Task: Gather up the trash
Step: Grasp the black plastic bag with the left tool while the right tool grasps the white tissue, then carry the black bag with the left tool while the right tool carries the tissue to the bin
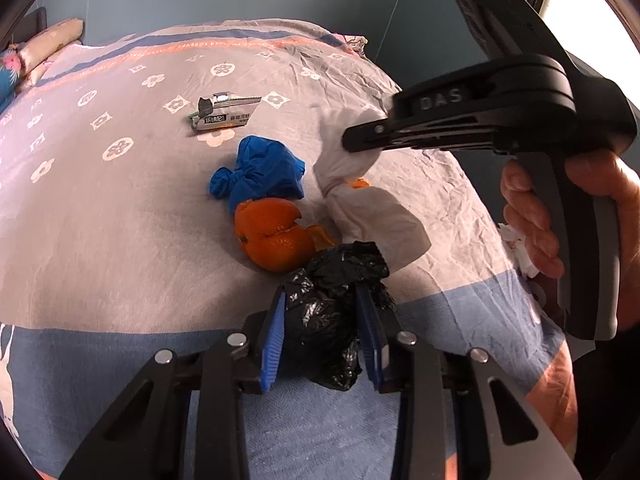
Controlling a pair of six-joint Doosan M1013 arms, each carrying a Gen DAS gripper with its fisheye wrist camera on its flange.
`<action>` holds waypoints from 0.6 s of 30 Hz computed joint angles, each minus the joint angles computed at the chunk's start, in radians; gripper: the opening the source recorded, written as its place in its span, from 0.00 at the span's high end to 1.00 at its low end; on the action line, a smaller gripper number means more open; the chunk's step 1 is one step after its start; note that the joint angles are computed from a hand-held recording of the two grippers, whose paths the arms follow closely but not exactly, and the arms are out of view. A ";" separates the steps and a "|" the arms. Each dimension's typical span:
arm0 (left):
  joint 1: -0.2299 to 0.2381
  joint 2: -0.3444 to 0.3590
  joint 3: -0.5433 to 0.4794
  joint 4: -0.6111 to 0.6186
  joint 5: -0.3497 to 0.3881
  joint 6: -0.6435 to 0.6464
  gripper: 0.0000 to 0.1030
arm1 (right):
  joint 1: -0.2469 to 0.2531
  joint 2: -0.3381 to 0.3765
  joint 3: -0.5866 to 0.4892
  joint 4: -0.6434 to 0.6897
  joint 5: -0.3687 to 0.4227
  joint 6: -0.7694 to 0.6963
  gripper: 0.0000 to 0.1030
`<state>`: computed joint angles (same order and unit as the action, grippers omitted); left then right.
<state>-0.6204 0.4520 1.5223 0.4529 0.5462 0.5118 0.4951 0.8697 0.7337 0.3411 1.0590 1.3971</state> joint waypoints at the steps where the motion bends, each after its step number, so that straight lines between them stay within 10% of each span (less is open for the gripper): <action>1: 0.001 -0.002 0.003 -0.001 -0.003 -0.002 0.69 | -0.002 -0.004 0.005 0.003 -0.006 0.000 0.93; 18: -0.024 -0.067 0.043 0.199 -0.026 -0.187 0.71 | -0.056 -0.175 0.225 0.097 -0.170 -0.057 0.93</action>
